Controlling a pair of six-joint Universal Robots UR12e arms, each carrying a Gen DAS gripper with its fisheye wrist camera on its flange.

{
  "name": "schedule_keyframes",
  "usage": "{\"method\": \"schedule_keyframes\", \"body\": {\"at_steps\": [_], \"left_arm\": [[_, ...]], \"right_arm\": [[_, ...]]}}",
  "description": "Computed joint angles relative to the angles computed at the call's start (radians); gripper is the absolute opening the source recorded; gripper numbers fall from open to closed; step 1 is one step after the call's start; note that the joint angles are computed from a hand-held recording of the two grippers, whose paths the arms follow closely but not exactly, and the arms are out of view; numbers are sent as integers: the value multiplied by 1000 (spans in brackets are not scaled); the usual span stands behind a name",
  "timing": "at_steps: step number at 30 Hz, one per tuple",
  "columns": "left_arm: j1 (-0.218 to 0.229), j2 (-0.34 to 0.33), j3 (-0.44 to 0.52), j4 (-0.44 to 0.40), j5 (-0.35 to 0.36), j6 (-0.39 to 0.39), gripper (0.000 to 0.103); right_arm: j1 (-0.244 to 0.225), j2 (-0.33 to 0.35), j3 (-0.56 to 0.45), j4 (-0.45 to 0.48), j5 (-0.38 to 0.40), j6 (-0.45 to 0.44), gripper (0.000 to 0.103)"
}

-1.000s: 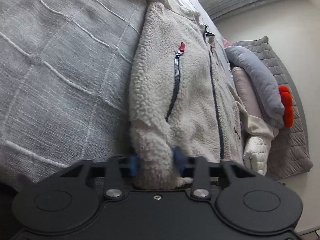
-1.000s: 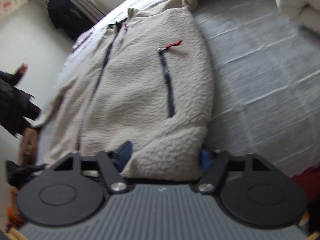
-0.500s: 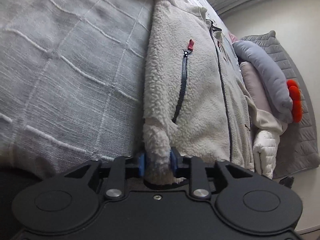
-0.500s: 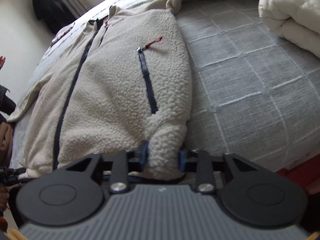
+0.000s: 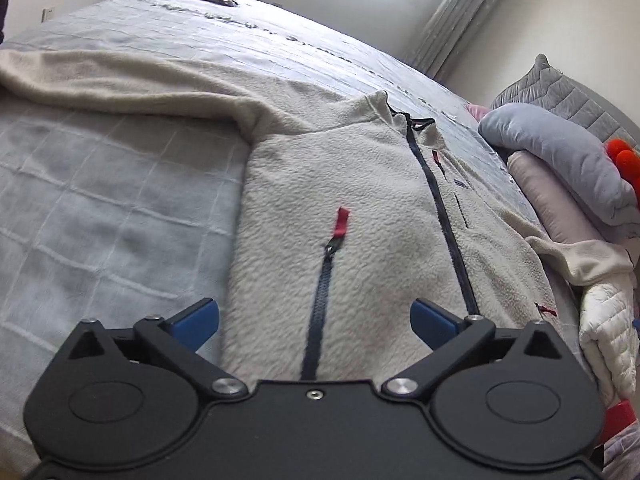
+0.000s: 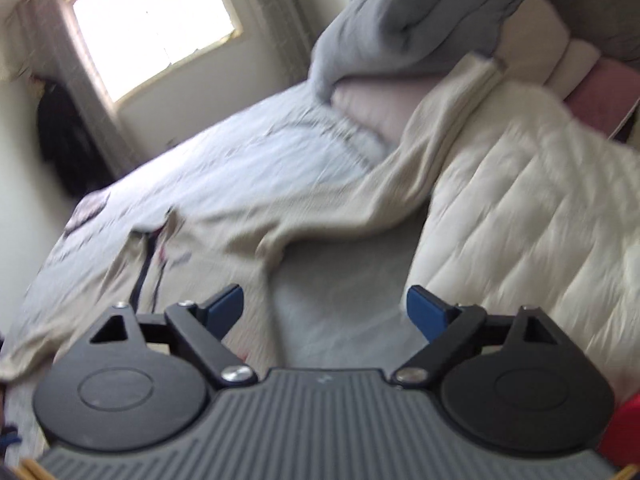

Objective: Fold large clothes

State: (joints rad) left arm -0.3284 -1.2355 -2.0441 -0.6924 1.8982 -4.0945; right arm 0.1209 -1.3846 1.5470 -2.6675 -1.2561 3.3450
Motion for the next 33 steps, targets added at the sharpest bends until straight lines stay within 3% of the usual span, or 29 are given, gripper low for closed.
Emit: {"method": "schedule_keyframes", "body": {"at_steps": [10, 17, 20, 21, 22, 24, 29, 33], "left_arm": [[41, -110, 95, -16, -22, 88, 103], [74, -158, 123, -10, -54, 137, 103], [80, -174, 127, 4, -64, 153, 103], [83, -181, 131, 7, -67, 161, 103], [85, -185, 133, 9, -70, 166, 103], [89, -194, 138, 13, -78, 179, 103], [106, -211, 143, 49, -108, 241, 103], [132, -221, 137, 118, -156, 245, 103]], "right_arm": [[-21, 240, -261, -28, -152, 172, 89], [8, 351, -391, -58, -291, 231, 85], [27, 376, -433, -37, -378, 207, 66], [32, 380, -446, -21, -399, 186, 50], [35, 381, -455, -10, -405, 169, 27], [34, 374, -458, -29, -365, 164, 17], [63, 371, -516, -93, -291, 85, 14], [104, 377, -583, -101, -204, 23, 13]]}}
